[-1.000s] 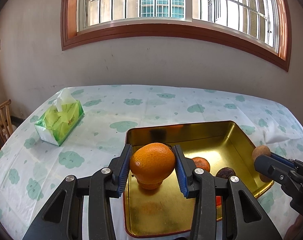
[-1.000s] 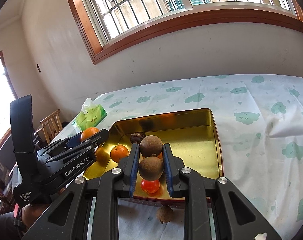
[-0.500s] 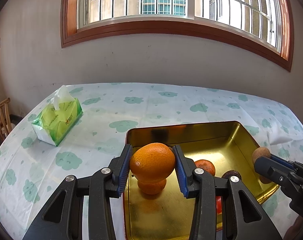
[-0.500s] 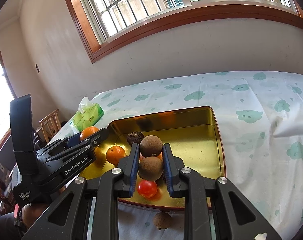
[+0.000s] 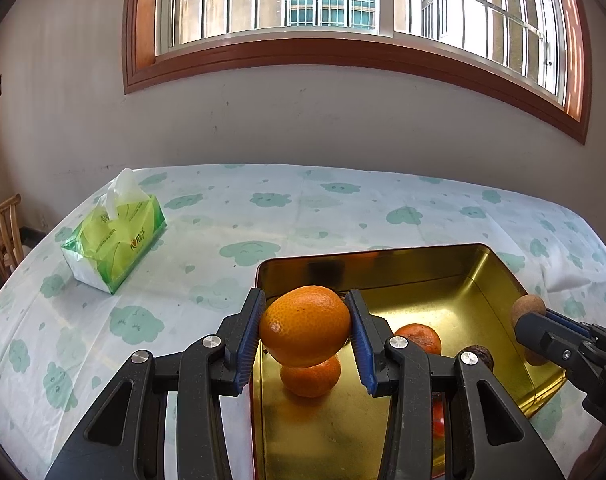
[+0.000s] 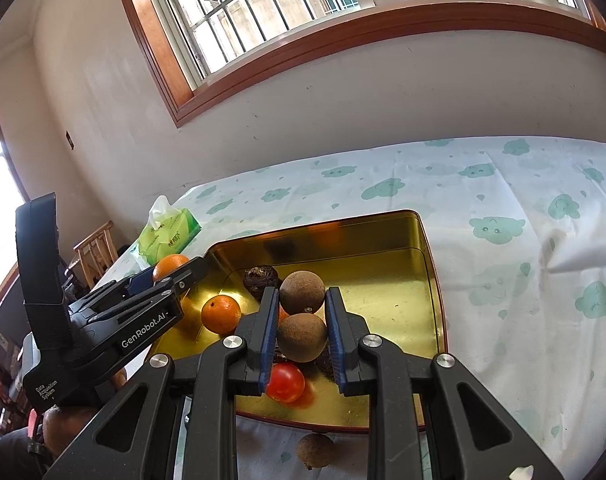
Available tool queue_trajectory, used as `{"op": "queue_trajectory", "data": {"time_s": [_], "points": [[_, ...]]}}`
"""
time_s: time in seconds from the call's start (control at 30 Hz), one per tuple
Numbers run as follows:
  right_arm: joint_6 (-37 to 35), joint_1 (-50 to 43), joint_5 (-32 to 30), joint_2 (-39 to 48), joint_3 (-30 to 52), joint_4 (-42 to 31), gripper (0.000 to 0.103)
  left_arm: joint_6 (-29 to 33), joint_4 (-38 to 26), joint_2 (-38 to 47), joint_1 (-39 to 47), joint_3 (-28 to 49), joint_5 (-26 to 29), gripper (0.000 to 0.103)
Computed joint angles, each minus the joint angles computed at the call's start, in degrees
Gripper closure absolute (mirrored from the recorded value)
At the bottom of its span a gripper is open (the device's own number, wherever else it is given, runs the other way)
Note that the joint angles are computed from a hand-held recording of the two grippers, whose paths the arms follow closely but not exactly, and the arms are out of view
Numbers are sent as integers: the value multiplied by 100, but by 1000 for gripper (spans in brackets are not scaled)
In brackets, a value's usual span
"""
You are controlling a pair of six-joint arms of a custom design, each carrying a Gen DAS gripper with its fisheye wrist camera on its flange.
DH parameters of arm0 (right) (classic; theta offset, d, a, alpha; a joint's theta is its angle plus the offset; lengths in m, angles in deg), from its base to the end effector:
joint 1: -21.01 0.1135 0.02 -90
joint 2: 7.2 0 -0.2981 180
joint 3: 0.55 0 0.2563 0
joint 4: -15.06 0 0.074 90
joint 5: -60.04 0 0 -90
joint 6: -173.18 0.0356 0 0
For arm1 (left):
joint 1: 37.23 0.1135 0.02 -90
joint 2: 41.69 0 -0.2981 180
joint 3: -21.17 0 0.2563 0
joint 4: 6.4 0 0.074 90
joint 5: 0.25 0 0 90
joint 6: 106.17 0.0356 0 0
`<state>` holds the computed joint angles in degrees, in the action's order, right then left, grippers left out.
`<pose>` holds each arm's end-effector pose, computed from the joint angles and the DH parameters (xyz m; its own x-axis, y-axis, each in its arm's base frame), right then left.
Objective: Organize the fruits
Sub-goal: 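Lower the mandarin with the left gripper while the right lowers the brown fruit into the tin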
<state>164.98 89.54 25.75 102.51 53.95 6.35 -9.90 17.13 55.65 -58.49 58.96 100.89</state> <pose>0.1401 0.2760 0.0992 -0.4342 0.4194 -0.7972 0.2696 0.9049 0.3293 0.2548 -0.1065 0.1242 -0.4900 0.3056 -0.8164 0.5583 0.8293 -0.0246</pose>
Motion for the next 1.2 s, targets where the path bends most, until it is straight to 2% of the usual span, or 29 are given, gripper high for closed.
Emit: {"op": "queue_trajectory", "data": {"time_s": [1.2], "points": [[58,-179,12,68,-114,-33,81,-2,346,289,134,39,212,61]]}}
